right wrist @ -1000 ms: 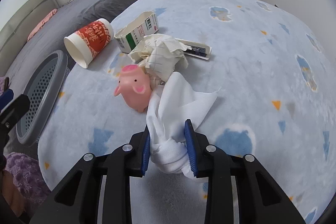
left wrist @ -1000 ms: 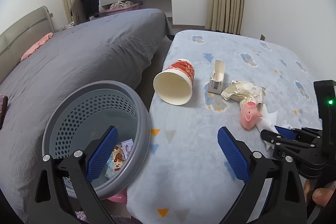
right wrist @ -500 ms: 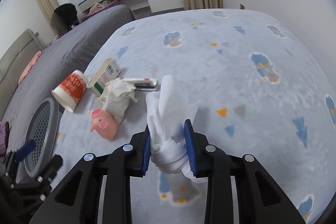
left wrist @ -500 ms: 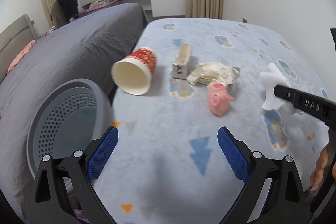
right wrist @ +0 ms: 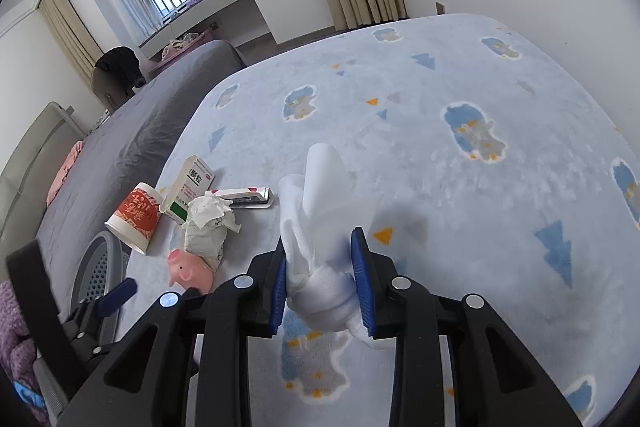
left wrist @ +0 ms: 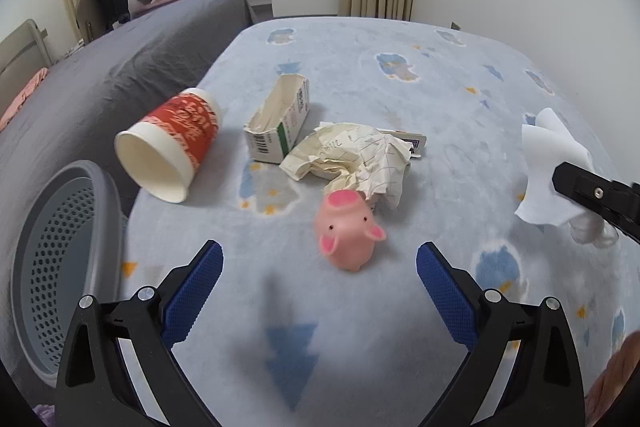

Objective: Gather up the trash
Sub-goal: 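Grasp the white cloth with the right tool while the left tool grasps the pink pig toy, then carry the cloth and pig over the basket and open both tools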

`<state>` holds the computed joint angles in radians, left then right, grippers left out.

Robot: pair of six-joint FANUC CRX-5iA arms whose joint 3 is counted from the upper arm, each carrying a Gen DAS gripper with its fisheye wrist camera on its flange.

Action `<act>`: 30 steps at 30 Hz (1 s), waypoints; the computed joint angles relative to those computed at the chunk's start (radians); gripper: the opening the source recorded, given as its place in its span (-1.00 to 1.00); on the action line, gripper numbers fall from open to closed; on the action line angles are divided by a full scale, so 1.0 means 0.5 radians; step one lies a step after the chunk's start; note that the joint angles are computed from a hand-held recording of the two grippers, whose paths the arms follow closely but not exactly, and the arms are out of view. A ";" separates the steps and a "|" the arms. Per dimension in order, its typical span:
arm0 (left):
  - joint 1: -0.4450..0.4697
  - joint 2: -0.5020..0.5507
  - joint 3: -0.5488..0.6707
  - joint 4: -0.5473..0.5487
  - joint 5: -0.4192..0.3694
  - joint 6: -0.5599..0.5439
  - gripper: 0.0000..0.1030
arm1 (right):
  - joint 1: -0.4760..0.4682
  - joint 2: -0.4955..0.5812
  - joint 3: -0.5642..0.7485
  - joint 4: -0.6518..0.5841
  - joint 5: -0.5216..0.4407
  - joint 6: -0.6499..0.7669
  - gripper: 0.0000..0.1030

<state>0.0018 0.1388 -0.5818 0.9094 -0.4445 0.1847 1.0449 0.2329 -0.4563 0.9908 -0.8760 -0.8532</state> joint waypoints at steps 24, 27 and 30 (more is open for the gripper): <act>0.056 -0.069 -0.078 0.211 -0.027 -0.236 -0.33 | -0.054 0.013 -0.011 0.127 0.132 -0.062 -0.44; 0.127 -0.124 -0.082 0.224 -0.062 -0.251 -0.33 | -0.051 0.032 0.015 0.163 0.137 -0.056 -0.44; 0.194 -0.177 -0.097 0.293 -0.080 -0.335 -0.33 | -0.056 0.032 0.011 0.252 0.189 -0.105 -0.44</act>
